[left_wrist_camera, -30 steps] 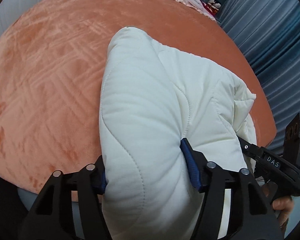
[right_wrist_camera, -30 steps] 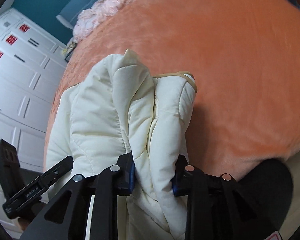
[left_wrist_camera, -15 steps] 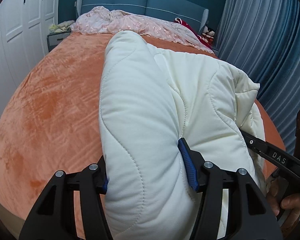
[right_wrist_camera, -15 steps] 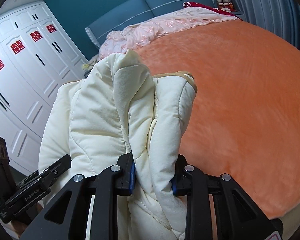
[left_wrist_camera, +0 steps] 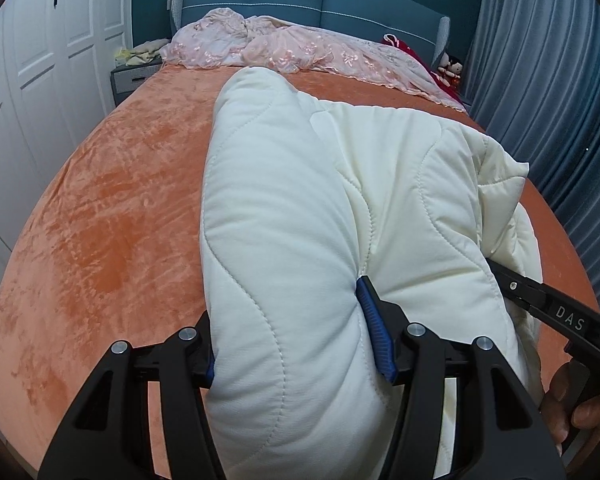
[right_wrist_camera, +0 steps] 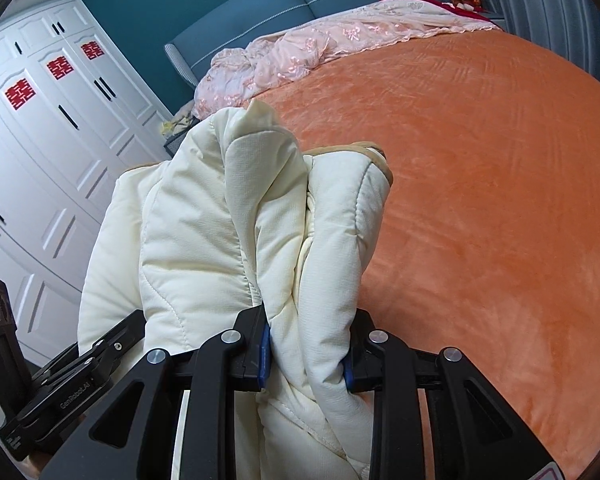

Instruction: Fold large clothes

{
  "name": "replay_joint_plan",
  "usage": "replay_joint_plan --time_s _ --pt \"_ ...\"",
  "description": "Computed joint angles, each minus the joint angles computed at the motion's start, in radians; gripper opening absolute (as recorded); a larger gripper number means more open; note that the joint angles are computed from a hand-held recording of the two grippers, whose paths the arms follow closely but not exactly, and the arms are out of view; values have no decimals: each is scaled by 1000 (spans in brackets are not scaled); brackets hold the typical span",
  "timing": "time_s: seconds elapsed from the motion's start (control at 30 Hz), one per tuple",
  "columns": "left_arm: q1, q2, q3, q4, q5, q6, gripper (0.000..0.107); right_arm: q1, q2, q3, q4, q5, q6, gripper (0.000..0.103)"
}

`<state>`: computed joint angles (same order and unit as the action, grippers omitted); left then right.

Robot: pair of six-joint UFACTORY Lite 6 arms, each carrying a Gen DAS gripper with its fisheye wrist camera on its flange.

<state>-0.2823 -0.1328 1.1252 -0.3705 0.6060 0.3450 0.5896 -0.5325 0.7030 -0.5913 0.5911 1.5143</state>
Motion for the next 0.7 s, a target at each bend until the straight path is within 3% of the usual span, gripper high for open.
replay_joint_plan --time_s 0.3,0.53,0.7 --pt "40 156 44 -45 -63 70 53 -123 221 62 73 -185 -121 26" --pt "41 325 94 -43 -130 64 53 -228 423 113 270 -320 -377 26" --pt "69 433 122 -109 -174 128 55 -262 557 157 321 -399 -473 28"
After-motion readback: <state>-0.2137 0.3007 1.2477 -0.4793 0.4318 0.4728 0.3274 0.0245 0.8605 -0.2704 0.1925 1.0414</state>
